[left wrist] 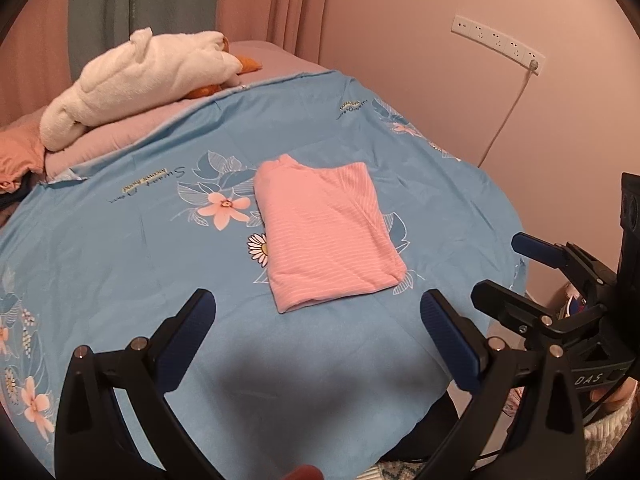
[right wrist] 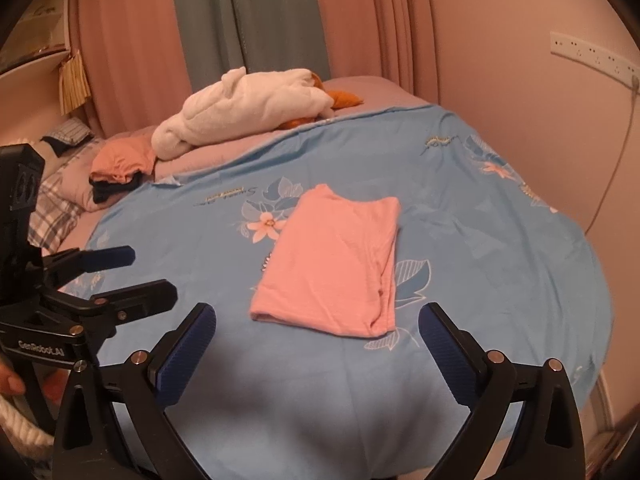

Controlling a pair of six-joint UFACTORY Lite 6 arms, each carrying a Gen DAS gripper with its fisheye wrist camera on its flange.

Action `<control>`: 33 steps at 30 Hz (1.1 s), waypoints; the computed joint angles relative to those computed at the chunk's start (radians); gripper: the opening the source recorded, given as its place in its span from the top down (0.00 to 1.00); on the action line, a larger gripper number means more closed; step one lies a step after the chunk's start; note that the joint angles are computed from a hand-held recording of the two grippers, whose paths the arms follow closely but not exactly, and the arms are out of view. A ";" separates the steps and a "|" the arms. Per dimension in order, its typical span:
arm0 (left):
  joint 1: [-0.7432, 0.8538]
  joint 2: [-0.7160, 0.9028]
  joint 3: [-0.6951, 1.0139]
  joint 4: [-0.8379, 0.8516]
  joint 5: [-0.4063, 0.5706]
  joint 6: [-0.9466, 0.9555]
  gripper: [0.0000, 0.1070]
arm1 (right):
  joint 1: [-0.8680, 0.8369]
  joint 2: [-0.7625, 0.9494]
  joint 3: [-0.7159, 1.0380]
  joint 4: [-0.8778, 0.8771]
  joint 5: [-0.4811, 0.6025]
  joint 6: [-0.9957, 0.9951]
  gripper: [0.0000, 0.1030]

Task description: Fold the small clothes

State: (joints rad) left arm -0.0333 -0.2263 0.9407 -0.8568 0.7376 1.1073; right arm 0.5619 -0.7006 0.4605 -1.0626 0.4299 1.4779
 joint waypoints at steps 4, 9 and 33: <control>0.016 -0.043 -0.008 0.015 0.019 -0.013 0.04 | 0.053 -0.028 0.003 -0.007 0.058 0.015 0.02; 0.030 -0.081 -0.018 0.026 0.027 -0.022 0.04 | 0.124 -0.051 0.007 -0.029 0.131 0.054 0.02; 0.041 -0.115 -0.020 0.065 0.000 -0.096 0.04 | 0.193 -0.066 0.041 -0.046 0.230 0.070 0.02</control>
State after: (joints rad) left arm 0.0075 -0.3410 0.9209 -0.7918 0.7377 1.0115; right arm 0.7550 -0.7662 0.5019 -1.1085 0.6601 1.5477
